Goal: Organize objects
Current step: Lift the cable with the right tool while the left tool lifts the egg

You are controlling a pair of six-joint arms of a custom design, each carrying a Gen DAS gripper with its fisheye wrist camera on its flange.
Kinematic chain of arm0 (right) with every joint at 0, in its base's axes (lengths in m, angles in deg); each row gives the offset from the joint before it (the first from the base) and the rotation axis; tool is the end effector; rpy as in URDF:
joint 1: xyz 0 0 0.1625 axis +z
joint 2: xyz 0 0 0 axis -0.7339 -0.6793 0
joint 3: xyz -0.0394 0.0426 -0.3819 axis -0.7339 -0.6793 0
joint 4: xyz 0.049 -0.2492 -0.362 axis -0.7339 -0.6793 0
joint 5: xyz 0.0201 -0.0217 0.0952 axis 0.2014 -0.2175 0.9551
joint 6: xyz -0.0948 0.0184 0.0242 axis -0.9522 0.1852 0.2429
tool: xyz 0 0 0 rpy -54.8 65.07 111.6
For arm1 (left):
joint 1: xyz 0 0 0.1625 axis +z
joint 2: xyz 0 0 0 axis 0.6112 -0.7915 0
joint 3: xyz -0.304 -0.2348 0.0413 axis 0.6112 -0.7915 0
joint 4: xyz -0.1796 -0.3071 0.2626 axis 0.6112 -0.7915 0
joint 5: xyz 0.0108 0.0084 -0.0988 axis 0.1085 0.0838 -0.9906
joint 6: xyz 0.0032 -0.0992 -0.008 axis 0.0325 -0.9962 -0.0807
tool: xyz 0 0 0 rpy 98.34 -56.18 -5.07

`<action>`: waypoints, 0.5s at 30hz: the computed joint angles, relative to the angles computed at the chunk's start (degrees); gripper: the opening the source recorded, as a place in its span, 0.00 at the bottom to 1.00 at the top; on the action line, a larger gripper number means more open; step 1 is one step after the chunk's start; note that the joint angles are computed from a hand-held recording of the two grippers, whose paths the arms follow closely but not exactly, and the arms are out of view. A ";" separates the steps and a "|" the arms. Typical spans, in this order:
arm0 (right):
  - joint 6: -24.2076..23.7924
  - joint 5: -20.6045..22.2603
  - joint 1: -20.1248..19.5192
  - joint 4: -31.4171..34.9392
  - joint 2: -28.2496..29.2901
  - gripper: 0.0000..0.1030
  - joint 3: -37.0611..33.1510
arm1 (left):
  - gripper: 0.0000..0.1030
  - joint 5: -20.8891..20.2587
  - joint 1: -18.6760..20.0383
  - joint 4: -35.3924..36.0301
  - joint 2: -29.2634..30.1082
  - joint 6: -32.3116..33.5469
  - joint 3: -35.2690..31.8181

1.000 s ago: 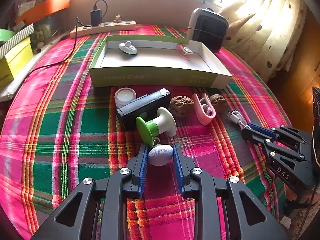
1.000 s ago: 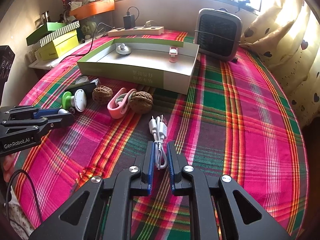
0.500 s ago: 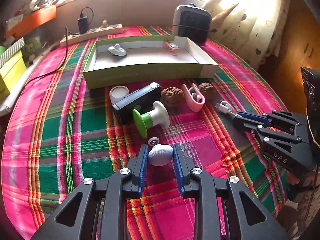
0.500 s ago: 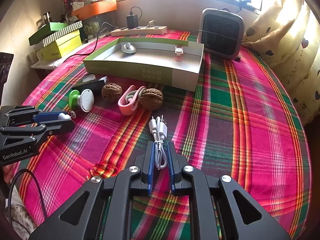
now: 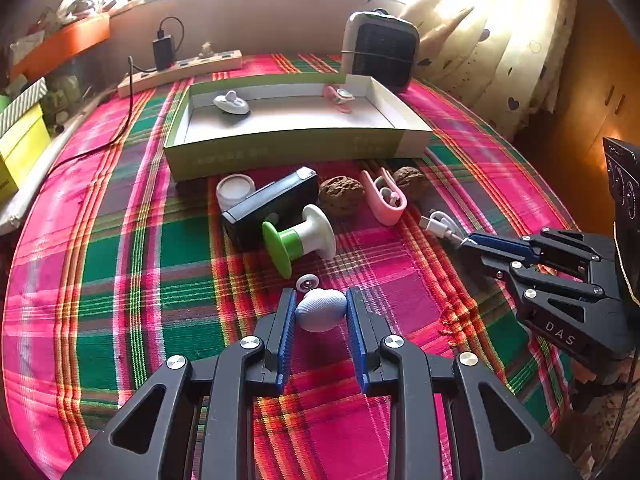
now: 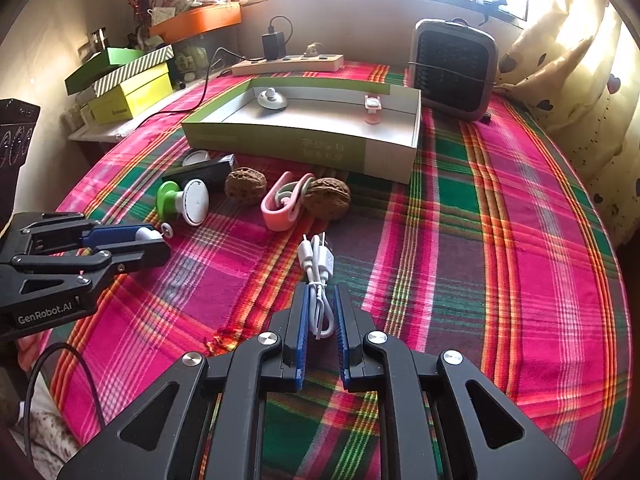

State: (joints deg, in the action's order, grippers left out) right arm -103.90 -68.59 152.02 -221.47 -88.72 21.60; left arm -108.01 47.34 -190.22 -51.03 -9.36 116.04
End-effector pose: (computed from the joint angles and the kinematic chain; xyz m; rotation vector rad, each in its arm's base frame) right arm 0.2703 -0.7166 -0.1368 0.5933 -2.3566 0.7165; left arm 0.1011 -0.7304 0.2608 0.9379 2.4900 -0.4858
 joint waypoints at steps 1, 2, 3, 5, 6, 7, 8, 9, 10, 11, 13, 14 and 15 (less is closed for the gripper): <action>0.12 0.02 0.04 0.02 0.05 0.13 -0.03 | 0.22 -0.03 -0.03 -0.03 0.00 0.01 0.00; 0.27 0.10 0.07 0.09 0.05 0.13 -0.02 | 0.22 -0.17 -0.05 -0.12 -0.03 0.03 0.02; 0.38 0.09 0.13 0.05 0.11 0.13 -0.07 | 0.22 -0.36 -0.06 -0.15 -0.09 0.11 0.04; 0.65 0.28 0.21 -0.18 0.06 0.13 0.05 | 0.22 -0.43 -0.12 -0.30 -0.26 0.31 0.18; 0.74 0.37 0.24 -0.22 0.12 0.13 -0.04 | 0.22 -0.43 -0.18 -0.52 -0.35 0.58 0.31; 0.82 0.50 0.28 -0.47 0.11 0.13 0.01 | 0.22 -0.42 -0.23 -0.76 -0.46 0.70 0.48; 0.90 0.60 0.32 -0.57 0.09 0.13 0.05 | 0.22 -0.47 -0.26 -0.80 -0.53 0.77 0.51; 1.04 0.65 0.36 -0.68 0.11 0.13 0.02 | 0.22 -0.56 -0.28 -0.82 -0.58 0.85 0.52; 1.11 0.67 0.39 -0.80 0.12 0.13 0.04 | 0.22 -0.63 -0.30 -0.88 -0.65 0.88 0.56; 1.14 0.65 0.43 -0.90 0.13 0.13 0.04 | 0.22 -0.78 -0.33 -0.91 -0.72 1.00 0.58; 1.17 0.42 0.50 -1.04 0.14 0.13 0.10 | 0.22 -0.93 -0.39 -1.17 -0.88 1.09 0.76; 1.28 0.49 0.48 -1.04 0.05 0.13 0.22 | 0.22 -1.04 -0.40 -1.29 -0.98 1.18 0.87; 1.38 0.50 0.49 -1.20 0.00 0.12 0.34 | 0.22 -1.09 -0.42 -1.36 -1.05 1.23 0.92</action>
State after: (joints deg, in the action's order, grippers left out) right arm -102.52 -68.10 152.52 -222.68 -88.72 21.94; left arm -109.10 46.92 -191.58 -52.07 -8.14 116.96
